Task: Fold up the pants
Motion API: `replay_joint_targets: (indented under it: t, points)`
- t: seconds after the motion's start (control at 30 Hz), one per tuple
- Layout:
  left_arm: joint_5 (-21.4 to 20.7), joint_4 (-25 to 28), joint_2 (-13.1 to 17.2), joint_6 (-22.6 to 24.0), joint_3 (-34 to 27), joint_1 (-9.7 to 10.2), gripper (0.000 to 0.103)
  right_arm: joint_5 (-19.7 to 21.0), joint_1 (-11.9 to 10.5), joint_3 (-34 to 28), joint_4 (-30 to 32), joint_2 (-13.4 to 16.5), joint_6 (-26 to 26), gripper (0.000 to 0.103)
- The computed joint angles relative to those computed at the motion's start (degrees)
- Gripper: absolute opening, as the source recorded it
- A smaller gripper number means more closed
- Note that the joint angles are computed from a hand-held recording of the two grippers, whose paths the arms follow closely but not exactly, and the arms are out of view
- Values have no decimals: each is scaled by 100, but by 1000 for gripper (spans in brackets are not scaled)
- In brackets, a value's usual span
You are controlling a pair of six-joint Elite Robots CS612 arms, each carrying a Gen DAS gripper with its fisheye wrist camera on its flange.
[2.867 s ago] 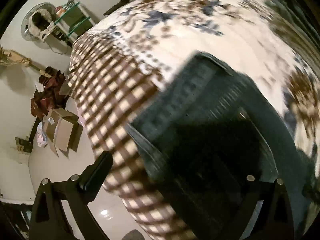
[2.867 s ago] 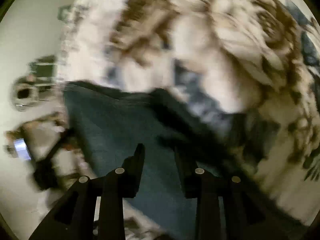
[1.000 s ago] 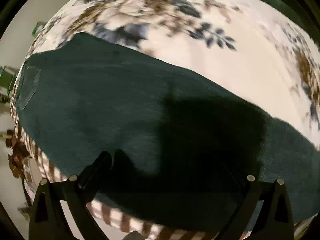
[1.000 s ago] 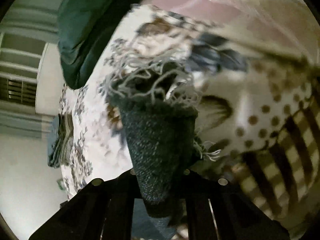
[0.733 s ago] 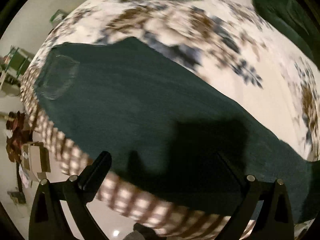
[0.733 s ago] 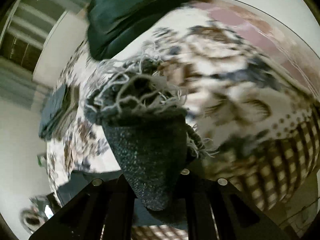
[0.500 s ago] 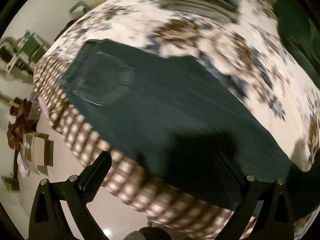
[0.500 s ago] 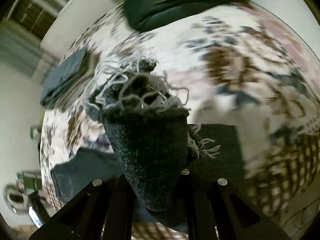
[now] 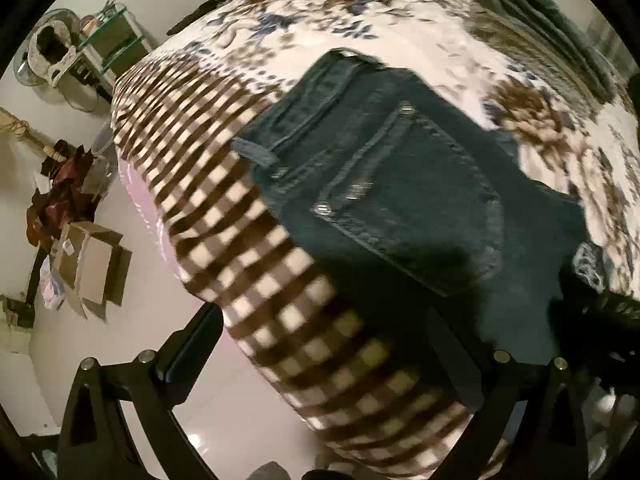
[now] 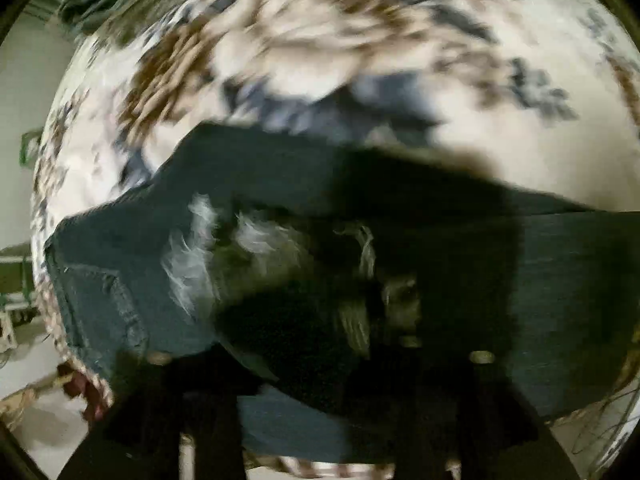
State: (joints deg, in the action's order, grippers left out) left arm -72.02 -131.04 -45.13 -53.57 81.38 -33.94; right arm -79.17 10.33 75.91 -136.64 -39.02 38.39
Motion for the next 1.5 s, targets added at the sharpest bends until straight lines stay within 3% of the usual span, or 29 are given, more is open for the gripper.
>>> replay_joint_targets:
  t: [0.1, 0.13, 0.2, 0.3, 0.4, 0.47, 0.63, 0.67, 0.77, 0.87, 0.9, 0.93, 1.0, 1.13, 1.37, 1.5]
  points:
    - [-17, 25, -1, -20, 37, 48, 103, 1057, -106, 199, -459, -61, -342, 64]
    - [-43, 42, 4, -22, 30, 57, 103, 1107, -111, 251, -477, -107, -447, 64]
    - [-85, 76, 12, -34, 10, 69, 103, 701, -100, 452, -565, -291, -664, 64]
    - [-74, 120, 25, -30, -15, 70, 103, 253, -200, 897, -897, -555, -326, 64]
    - [-89, 121, 24, -57, -22, 67, 103, 248, -292, 1093, -916, -623, -247, 64]
    - [-61, 146, 22, -57, -27, 56, 103, 269, -258, 992, -775, -560, -656, 64]
    - [47, 224, -23, -105, 34, 51, 103, -623, 205, 554, -385, -358, -2585, 64]
    - [52, 249, -34, -135, 49, 55, 103, -1036, 356, 398, -262, -254, -2957, 64]
    - [84, 368, -59, -298, 93, 87, 103, -1972, 629, 109, -233, -7, -3450, 64]
    - [78, 372, -85, -403, 147, 123, 103, -2278, 691, -49, -223, 111, -3437, 64]
    - [94, 356, -97, -421, 169, 129, 103, -2208, 671, -69, -245, 120, -3306, 60]
    - [112, 366, -100, -430, 174, 132, 103, -2108, 661, -148, -228, 162, -3212, 38]
    - [122, 349, -128, -499, 220, 146, 103, -2267, 719, -300, -173, 236, -3151, 5]
    - [93, 271, -203, -670, 336, 183, 103, -2304, 791, -178, -694, 147, -3247, 3]
    - [43, 204, -242, -788, 401, 254, 103, -2016, 982, -114, -858, 107, -3735, 0]
    - [-24, 100, -248, -746, 385, 291, 103, -1670, 878, -116, -433, 31, -3191, 3]
